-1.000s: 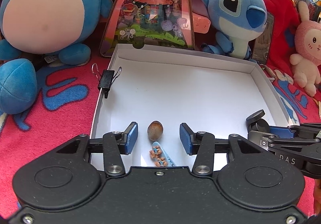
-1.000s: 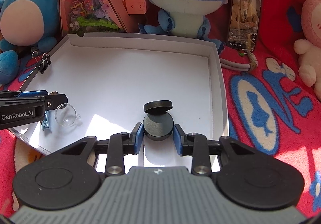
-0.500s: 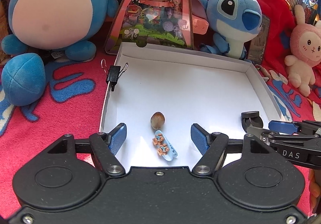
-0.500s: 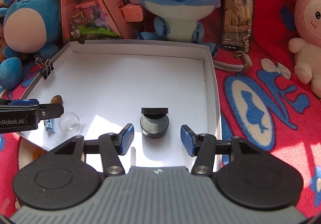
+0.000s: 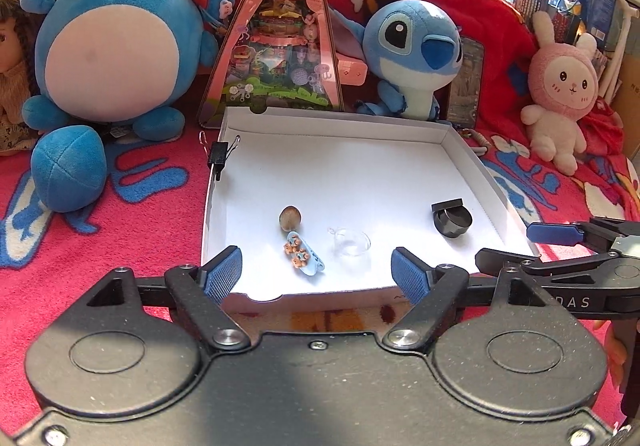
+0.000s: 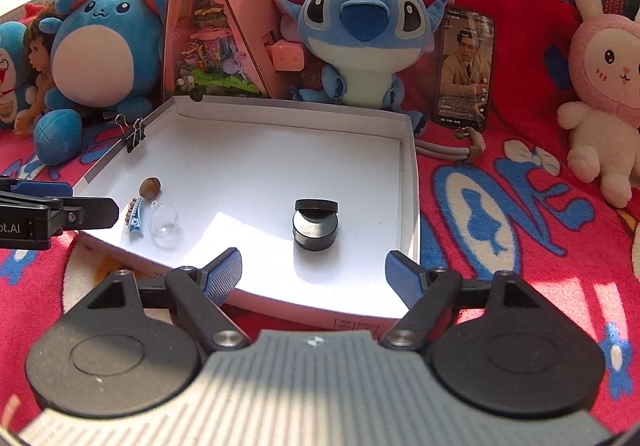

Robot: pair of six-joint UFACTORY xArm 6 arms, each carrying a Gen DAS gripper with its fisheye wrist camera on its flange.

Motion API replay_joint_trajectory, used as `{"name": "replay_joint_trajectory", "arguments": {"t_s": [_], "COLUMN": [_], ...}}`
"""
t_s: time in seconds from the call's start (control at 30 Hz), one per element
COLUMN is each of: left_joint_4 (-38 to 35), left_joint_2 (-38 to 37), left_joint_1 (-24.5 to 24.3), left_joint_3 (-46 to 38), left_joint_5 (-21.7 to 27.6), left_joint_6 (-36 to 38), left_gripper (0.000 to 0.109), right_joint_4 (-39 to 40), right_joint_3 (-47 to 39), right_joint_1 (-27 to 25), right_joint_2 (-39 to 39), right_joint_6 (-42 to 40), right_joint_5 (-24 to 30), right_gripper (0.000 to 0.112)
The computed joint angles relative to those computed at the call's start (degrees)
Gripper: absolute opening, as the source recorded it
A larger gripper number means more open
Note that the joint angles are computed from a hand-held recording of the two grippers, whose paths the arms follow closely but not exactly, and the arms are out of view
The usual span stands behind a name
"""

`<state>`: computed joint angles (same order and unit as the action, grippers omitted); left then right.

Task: Organize rigid objects
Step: 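Withdraw both open tools from the box back toward the pile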

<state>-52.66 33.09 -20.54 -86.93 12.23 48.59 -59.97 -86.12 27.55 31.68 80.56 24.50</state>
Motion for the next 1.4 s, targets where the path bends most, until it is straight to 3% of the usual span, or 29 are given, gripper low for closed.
{"name": "replay_joint_trajectory", "arguments": {"t_s": [0.33, 0.7, 1.03, 1.4], "left_joint_4": [-16.8, -24.5, -27.7, -26.6], "left_joint_2": [-8.0, -11.8, -13.6, -14.6], "left_joint_1": [-1.8, -2.6, -2.4, -1.0], "left_joint_3": [10.3, 16.5, 20.3, 23.6], "left_joint_5": [-0.1, -0.9, -1.1, 0.8], "left_joint_6": [19.7, 28.8, 31.6, 28.6], "left_gripper": [0.082, 0.082, 0.082, 0.078], "right_joint_4": [-9.2, -16.4, -19.4, -21.4], "right_joint_3": [6.6, 11.7, 15.2, 18.3], "right_joint_1": [1.0, 2.3, 3.5, 4.6], "right_joint_2": [-5.2, -8.5, -10.2, -11.5], "right_joint_6": [10.1, 18.8, 22.8, 26.1], "right_joint_5": [-3.2, -5.0, -5.2, -6.7], "right_gripper": [0.089, 0.091, 0.092, 0.092]}}
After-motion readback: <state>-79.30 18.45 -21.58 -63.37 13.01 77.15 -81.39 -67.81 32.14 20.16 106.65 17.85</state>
